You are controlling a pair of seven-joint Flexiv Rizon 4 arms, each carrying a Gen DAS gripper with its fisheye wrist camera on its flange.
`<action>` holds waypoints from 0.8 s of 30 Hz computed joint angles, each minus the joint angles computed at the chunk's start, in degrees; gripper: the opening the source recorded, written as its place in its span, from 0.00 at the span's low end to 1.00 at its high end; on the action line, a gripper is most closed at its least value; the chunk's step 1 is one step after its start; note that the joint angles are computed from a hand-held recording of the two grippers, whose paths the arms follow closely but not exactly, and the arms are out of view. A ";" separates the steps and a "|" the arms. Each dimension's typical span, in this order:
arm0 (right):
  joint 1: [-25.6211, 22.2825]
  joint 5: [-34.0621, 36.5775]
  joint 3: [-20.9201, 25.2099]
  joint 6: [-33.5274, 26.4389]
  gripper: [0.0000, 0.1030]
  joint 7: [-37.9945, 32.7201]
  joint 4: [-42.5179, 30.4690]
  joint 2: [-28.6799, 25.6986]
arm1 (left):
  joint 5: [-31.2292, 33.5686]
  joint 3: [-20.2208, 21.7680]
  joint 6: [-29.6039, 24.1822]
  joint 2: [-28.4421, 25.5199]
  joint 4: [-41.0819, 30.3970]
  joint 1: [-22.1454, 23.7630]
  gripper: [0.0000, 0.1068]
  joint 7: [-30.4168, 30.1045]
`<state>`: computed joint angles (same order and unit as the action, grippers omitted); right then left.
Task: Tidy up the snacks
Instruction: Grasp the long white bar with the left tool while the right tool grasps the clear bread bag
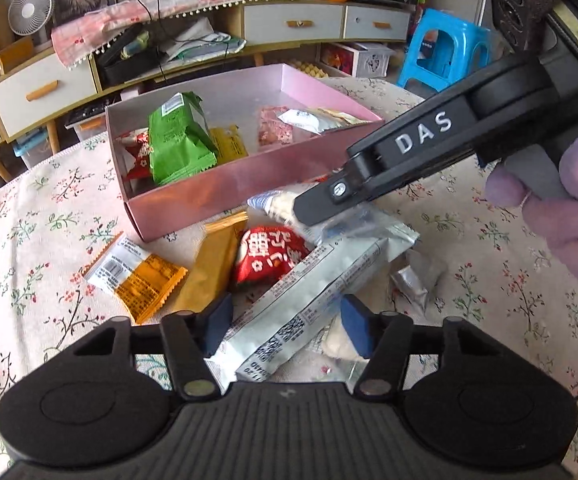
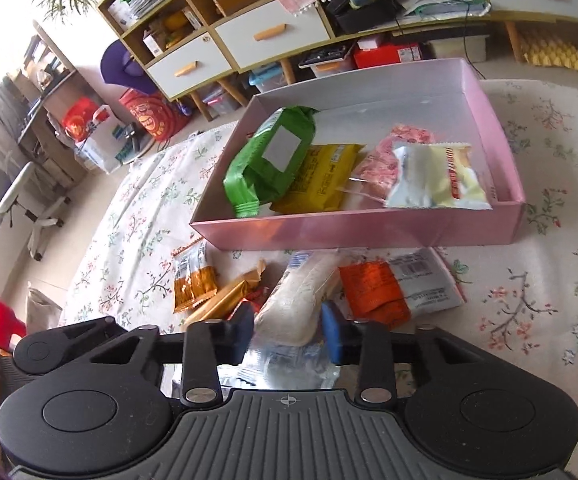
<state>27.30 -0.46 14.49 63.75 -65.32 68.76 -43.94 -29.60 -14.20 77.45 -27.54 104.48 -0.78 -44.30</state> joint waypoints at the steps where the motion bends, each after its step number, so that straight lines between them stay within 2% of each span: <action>1: -0.06 -0.11 -0.28 -0.26 0.28 0.20 0.53 0.45 | -0.36 -0.39 -0.83 0.45 0.29 0.51 0.48 0.41; 7: -0.77 -1.00 -1.81 -2.83 0.27 2.11 4.19 3.34 | -2.82 -0.23 -7.06 2.83 1.45 1.33 0.46 3.38; 10: -1.14 -1.81 -2.58 -4.26 0.28 3.11 5.75 4.45 | -1.66 2.38 -13.57 3.86 0.66 0.21 0.44 3.39; 12: -1.27 -2.53 -3.06 -5.28 0.31 3.63 6.30 4.83 | -0.24 3.96 -15.73 3.92 -0.03 -0.83 0.45 3.47; 15: -1.97 -2.11 -2.62 -4.77 0.34 3.87 7.00 5.11 | -2.04 3.89 -14.45 3.85 0.56 -1.41 0.48 3.86; 19: -2.29 -1.46 -1.97 -4.42 0.36 3.79 6.09 4.47 | -6.94 2.07 -12.53 3.14 0.90 -1.20 0.47 5.11; 21: -1.82 -2.05 -2.38 -4.29 0.37 3.96 5.74 4.01 | -6.87 2.58 -12.47 2.50 0.16 -1.94 0.47 3.94; 24: -1.22 -3.03 -2.87 -4.56 0.37 4.16 5.33 3.31 | -7.19 2.36 -11.71 2.30 0.13 -2.16 0.35 3.69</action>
